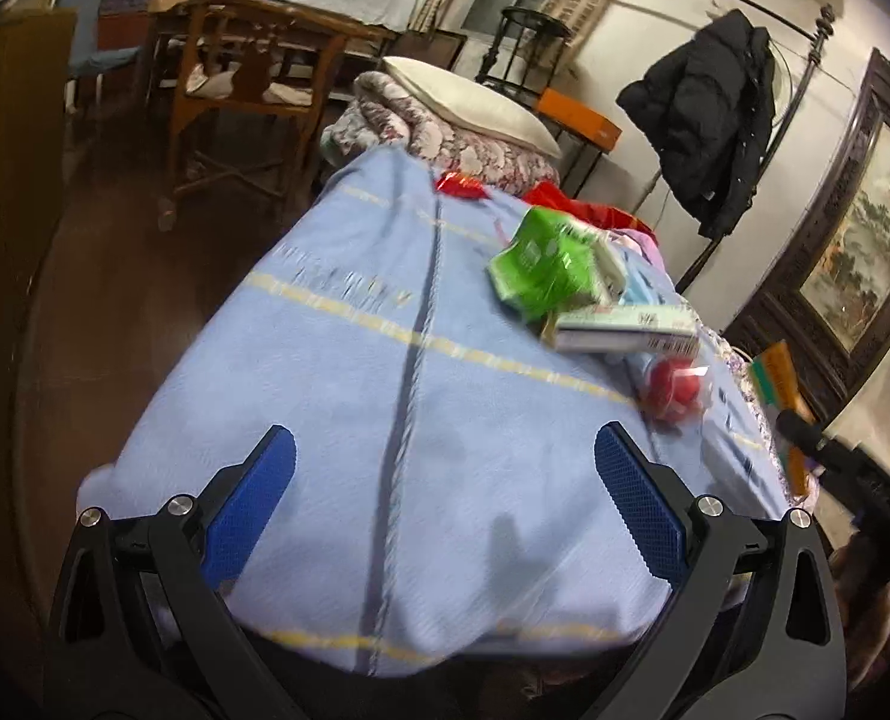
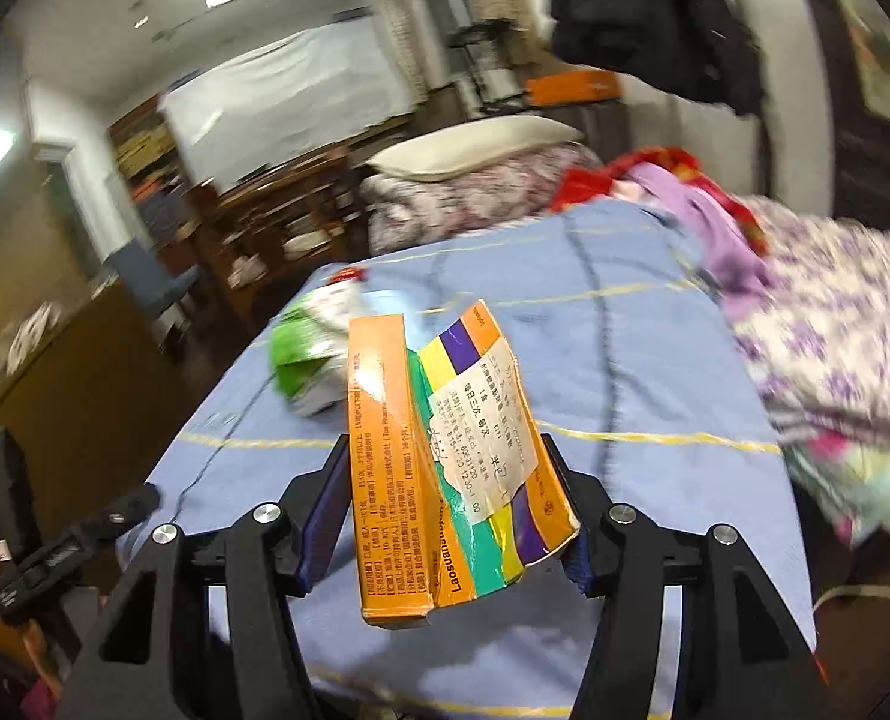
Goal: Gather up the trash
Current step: 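Grasp the green tea drink pouch with the left tool while the right tool holds the box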
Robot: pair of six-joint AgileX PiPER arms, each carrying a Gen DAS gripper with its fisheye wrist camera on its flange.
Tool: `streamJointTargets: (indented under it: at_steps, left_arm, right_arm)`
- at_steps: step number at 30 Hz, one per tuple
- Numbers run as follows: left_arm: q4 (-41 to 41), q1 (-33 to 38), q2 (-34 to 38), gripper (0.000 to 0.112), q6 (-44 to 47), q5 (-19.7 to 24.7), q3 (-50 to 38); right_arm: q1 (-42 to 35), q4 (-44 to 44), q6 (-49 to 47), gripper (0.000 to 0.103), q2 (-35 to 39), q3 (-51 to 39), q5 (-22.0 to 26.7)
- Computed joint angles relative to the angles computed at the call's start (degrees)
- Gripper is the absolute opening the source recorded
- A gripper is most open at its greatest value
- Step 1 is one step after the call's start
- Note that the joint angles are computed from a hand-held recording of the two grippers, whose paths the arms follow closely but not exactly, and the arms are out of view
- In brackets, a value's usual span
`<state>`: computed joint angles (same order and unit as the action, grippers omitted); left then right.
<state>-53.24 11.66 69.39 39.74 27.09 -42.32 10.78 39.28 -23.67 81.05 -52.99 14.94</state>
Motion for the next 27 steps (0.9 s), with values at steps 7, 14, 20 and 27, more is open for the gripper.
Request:
streamJointTargets:
  at_steps: [7, 14, 20, 27]
  left_arm:
    - [15.76, -9.42, 13.68, 0.096, -15.3, 2.78, -21.38]
    - [30.94, -16.68, 30.9, 0.096, -29.89, 8.03, -44.4]
    - [38.44, -19.33, 43.26, 0.096, -36.67, 15.86, -59.43]
    - [31.51, -16.2, 44.19, 0.088, -33.7, 12.65, -55.78]
  right_arm:
    - [-3.76, 27.27, -26.44, 0.059, 5.85, 2.58, -3.31]
    - [-7.95, 43.64, -42.89, 0.062, 9.12, 2.57, 3.04]
    - [-7.77, 46.72, -45.57, 0.064, 9.27, 2.86, 3.75]
    - [-8.12, 50.86, -49.74, 0.066, 9.85, 3.03, 5.0]
